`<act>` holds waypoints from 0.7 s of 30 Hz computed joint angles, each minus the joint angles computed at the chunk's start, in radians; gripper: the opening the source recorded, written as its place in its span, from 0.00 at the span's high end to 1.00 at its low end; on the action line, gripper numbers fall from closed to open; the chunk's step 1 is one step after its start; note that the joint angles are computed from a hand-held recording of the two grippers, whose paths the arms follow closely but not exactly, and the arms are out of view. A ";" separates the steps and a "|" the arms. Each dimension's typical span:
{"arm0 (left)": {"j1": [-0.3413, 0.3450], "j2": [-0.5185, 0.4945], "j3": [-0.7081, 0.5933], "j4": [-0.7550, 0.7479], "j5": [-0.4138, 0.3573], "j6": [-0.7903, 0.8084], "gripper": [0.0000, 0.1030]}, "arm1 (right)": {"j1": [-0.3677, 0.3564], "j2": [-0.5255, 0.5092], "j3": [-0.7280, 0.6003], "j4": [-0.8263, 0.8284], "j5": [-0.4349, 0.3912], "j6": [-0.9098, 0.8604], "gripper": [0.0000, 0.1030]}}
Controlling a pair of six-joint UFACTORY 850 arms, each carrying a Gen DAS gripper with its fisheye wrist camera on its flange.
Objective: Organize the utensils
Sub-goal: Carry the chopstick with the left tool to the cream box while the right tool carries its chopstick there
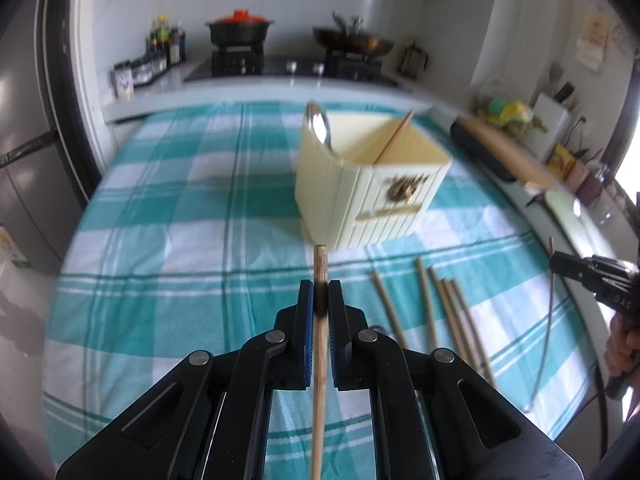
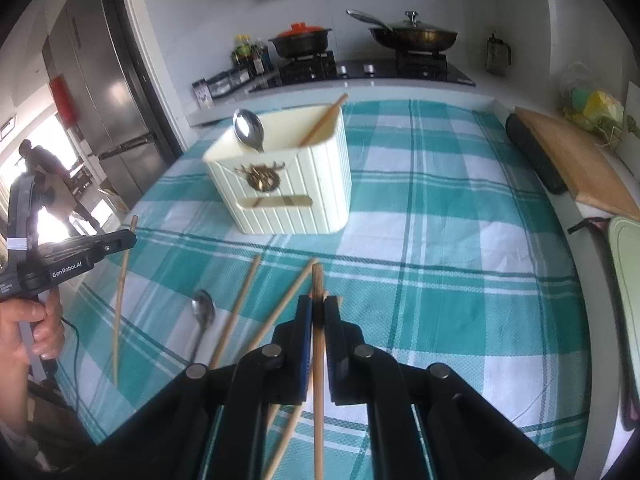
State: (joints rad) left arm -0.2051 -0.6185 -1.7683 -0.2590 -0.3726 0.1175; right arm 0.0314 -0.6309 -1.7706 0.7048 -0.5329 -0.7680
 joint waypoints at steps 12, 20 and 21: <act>-0.013 0.158 0.140 0.014 0.151 -0.007 0.96 | -0.002 0.209 0.190 0.385 0.127 -0.383 0.94; -0.036 0.159 0.133 0.488 0.160 -0.456 0.96 | 0.004 0.228 0.190 0.470 0.154 -0.453 0.94; -0.039 0.160 0.134 0.570 0.158 -0.530 0.96 | 0.006 0.231 0.191 0.469 0.159 -0.455 0.94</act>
State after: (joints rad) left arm -0.2445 -0.4585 -1.6347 0.3106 -0.2146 -0.4129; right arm 0.0369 -0.3997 -1.5797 1.1738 -0.3735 -1.2232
